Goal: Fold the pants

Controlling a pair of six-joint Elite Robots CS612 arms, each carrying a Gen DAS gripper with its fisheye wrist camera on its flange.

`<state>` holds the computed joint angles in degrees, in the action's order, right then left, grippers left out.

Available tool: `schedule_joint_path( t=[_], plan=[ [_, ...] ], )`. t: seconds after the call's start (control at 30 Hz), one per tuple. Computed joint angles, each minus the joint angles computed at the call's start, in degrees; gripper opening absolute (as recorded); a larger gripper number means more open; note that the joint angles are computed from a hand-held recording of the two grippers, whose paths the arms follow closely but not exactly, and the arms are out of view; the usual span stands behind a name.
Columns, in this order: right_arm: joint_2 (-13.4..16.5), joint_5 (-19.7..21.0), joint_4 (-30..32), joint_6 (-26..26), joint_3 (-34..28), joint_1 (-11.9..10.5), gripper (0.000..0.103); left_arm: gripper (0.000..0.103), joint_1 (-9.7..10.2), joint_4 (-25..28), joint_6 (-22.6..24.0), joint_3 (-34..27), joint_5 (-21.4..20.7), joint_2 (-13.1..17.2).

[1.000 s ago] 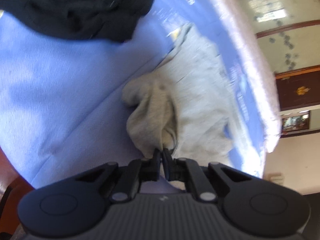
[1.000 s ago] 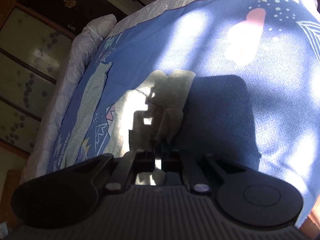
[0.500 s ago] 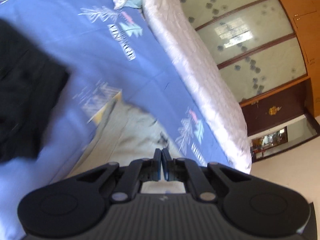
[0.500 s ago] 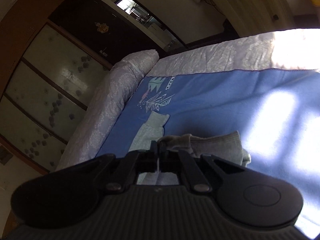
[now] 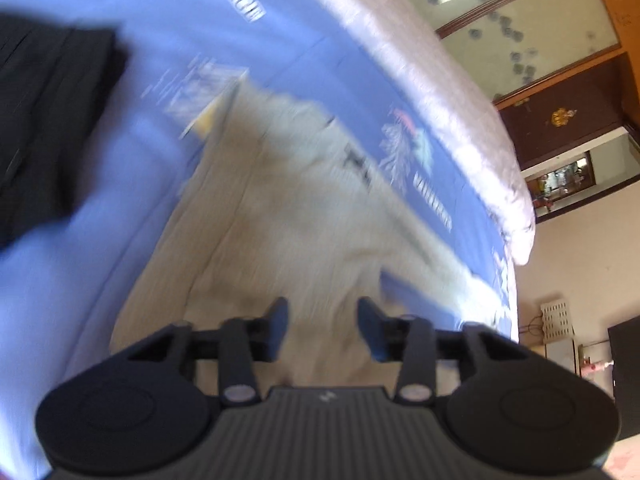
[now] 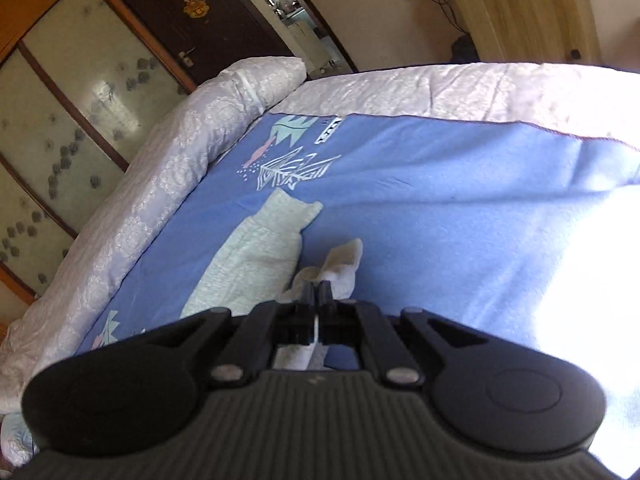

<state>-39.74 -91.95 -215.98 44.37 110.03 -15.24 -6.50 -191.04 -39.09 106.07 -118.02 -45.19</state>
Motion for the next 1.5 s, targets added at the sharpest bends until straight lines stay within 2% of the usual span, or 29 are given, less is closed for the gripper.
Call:
schedule_joint_path(
  t=[0.03,0.07,0.17,0.27,0.3,0.33,0.37,0.4,0.43,0.5,0.57,0.73,0.93,1.03,1.1,1.13,1.17,1.2,1.23,1.3,1.4,1.5],
  plan=[
    [-0.4,0.2,-0.4,0.3,0.7,-0.1,0.004,0.045,0.09,-0.2,-0.5,1.2,-0.3,-0.3],
    [-0.9,0.1,-0.9,0.1,1.7,-0.2,0.004,0.054,0.23,-1.5,-2.0,2.4,-0.9,-0.4],
    [-1.8,-1.3,-2.3,-1.0,3.5,0.2,0.004,0.07,0.39,-3.1,-8.5,4.6,-2.5,0.4],
    [-2.2,-1.9,-3.6,-0.9,5.1,0.1,0.004,0.07,0.59,-4.5,-13.0,4.0,-3.7,2.9],
    [-2.3,-1.9,-3.7,-0.7,5.6,0.0,0.004,0.068,0.63,-5.0,-13.7,3.3,-3.7,3.9],
    [-2.5,-1.8,-3.6,-0.3,6.0,-0.1,0.004,0.05,0.64,-5.1,-14.1,2.3,-3.4,4.9],
    [-2.6,-1.7,-3.1,0.2,6.3,-0.3,0.004,0.015,0.71,-4.3,-14.3,1.5,-3.2,5.5],
    [-2.8,-1.5,-2.5,0.8,6.6,-0.4,0.004,0.009,0.9,-2.8,-14.6,0.8,-3.4,5.7],
    [-3.0,-1.3,-2.0,1.4,6.8,-0.5,0.004,0.009,1.11,-2.9,-15.0,0.3,-3.9,5.9],
    [-3.2,-0.8,-2.2,1.7,7.0,-0.8,0.004,0.008,1.08,-3.9,-12.3,-0.1,-2.9,5.0],
    [-3.2,-0.8,-2.9,0.8,6.4,-0.7,0.004,0.008,1.16,-6.5,-11.7,-0.9,-2.1,4.1],
    [-2.3,-0.8,-3.7,1.7,1.7,0.0,0.004,0.008,1.66,-9.4,-10.9,-6.4,0.9,3.6],
    [0.1,-1.8,-5.0,2.5,-7.3,1.3,0.004,0.008,1.57,-8.4,-10.9,-16.8,3.7,6.3],
    [1.9,-3.3,-0.1,1.3,-13.4,2.3,0.004,0.012,0.46,-0.2,-9.4,-23.2,7.6,8.6],
    [4.2,-0.9,6.4,1.8,-18.4,2.4,0.011,0.035,-0.6,7.5,-7.7,-27.6,11.8,10.7],
    [5.0,0.5,10.7,2.1,-20.4,2.4,0.017,0.056,-0.96,11.9,-7.2,-29.8,13.0,11.9],
    [5.8,0.5,15.6,3.3,-22.1,2.4,0.034,0.05,-1.36,16.3,-7.5,-31.5,15.1,12.8],
    [6.4,-1.7,18.0,6.1,-22.9,2.8,0.036,0.046,-1.63,20.1,-8.3,-32.6,16.9,13.4],
    [6.9,-3.0,18.1,8.7,-23.0,3.0,0.036,0.045,-1.53,21.6,-9.1,-33.2,16.8,13.9],
    [7.8,-0.9,13.8,10.3,-22.0,2.4,0.036,0.045,-0.89,18.1,-10.5,-32.1,14.9,14.2],
    [7.3,-0.2,13.9,6.0,-19.8,2.1,0.036,0.049,-0.23,10.4,-10.7,-27.6,15.0,12.7],
    [7.3,2.2,11.8,5.9,-17.9,1.5,0.035,0.048,0.84,4.9,-11.5,-23.3,10.4,11.4]
  ],
)
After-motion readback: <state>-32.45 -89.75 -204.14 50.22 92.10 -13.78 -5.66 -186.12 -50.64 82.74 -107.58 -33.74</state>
